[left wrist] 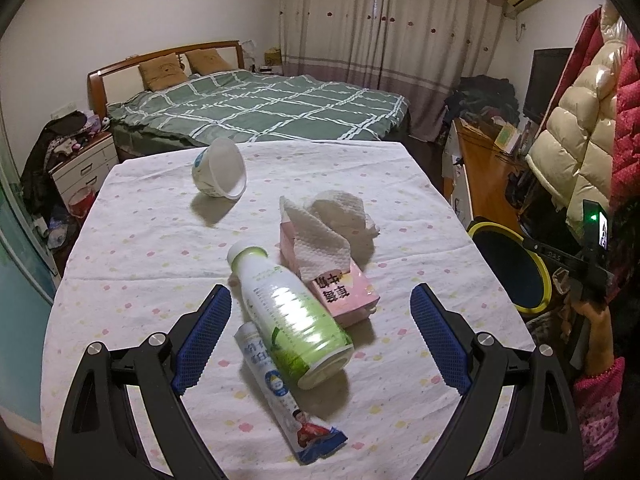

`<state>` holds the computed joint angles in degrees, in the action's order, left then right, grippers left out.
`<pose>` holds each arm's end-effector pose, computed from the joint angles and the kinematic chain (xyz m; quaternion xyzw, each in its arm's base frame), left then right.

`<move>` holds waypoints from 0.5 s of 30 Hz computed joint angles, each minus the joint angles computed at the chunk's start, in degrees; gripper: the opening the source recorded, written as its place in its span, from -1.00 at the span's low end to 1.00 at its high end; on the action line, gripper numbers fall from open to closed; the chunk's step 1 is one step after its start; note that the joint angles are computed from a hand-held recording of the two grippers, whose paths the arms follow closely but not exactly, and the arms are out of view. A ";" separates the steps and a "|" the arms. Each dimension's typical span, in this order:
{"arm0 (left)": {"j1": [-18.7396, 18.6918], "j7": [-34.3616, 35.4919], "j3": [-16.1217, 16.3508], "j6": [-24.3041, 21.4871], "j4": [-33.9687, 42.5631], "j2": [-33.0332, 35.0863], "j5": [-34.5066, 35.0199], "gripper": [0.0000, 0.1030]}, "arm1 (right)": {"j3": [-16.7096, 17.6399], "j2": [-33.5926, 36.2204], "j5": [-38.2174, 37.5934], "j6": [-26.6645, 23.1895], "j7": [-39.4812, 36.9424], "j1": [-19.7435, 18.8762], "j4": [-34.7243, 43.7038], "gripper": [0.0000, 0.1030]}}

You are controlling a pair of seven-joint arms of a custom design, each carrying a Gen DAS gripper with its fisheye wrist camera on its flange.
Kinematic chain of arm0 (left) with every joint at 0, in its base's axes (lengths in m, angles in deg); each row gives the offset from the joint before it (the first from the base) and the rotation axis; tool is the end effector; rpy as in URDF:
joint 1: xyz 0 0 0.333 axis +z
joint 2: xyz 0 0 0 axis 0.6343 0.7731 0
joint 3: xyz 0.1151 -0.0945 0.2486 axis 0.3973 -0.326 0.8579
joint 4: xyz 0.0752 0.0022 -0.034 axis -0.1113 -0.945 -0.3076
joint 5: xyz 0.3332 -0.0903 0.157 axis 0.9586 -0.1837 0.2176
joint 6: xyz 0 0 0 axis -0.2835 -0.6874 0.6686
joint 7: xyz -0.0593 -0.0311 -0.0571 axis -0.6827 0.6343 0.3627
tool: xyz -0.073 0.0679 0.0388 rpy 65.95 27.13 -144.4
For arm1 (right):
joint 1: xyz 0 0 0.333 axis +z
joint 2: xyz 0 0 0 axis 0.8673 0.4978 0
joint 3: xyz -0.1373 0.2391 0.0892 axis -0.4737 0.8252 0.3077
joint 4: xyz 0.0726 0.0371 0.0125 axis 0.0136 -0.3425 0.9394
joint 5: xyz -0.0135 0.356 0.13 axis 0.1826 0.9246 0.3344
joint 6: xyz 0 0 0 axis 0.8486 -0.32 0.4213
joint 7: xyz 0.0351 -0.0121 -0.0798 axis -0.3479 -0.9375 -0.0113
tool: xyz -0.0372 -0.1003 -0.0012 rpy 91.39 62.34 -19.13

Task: Collect trash
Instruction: 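Grasp the white tissue with the left tool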

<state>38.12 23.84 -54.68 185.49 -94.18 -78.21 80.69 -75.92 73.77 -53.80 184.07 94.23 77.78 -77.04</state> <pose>0.3407 -0.1410 0.5826 -0.7596 0.5056 -0.2626 0.3135 0.5517 0.2237 0.5103 -0.7127 0.5842 -0.1695 0.3495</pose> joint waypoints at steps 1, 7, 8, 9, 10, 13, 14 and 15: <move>-0.09 0.52 0.35 0.40 0.32 0.70 0.00 0.74 | 0.02 -0.27 0.33 0.21 -0.33 -0.01 -0.35 0.06; 1.42 6.41 2.57 1.53 6.58 10.47 0.97 0.74 | 0.22 -1.45 2.36 0.67 -2.17 0.27 -1.53 0.07; 1.41 7.44 3.00 1.62 7.63 11.97 0.94 0.74 | 0.20 -1.55 2.51 0.65 -2.30 0.29 -1.58 0.07; 1.14 9.44 4.06 1.78 9.47 14.68 0.40 0.74 | 0.18 -1.71 2.70 0.67 -2.43 0.31 -1.71 0.07; 1.12 10.40 4.57 1.79 10.56 16.25 0.01 0.72 | 0.16 -1.87 3.13 0.73 -2.71 0.32 -1.87 0.07; 1.87 12.51 5.46 0.59 14.96 22.00 -0.26 0.59 | 0.09 -2.15 4.08 0.84 -3.41 0.35 -2.18 0.07; 2.15 12.57 5.59 0.17 16.18 23.57 -0.14 0.55 | 0.08 -2.09 3.98 0.74 -3.41 0.36 -2.10 0.07; 2.30 12.72 5.96 -0.26 17.40 25.20 -0.37 0.46 | 0.08 -2.07 3.96 0.73 -3.42 0.37 -2.07 0.07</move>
<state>40.41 36.57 -48.73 185.23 -76.78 -53.01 80.32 -75.83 71.70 -49.84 184.80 90.81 78.15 -79.10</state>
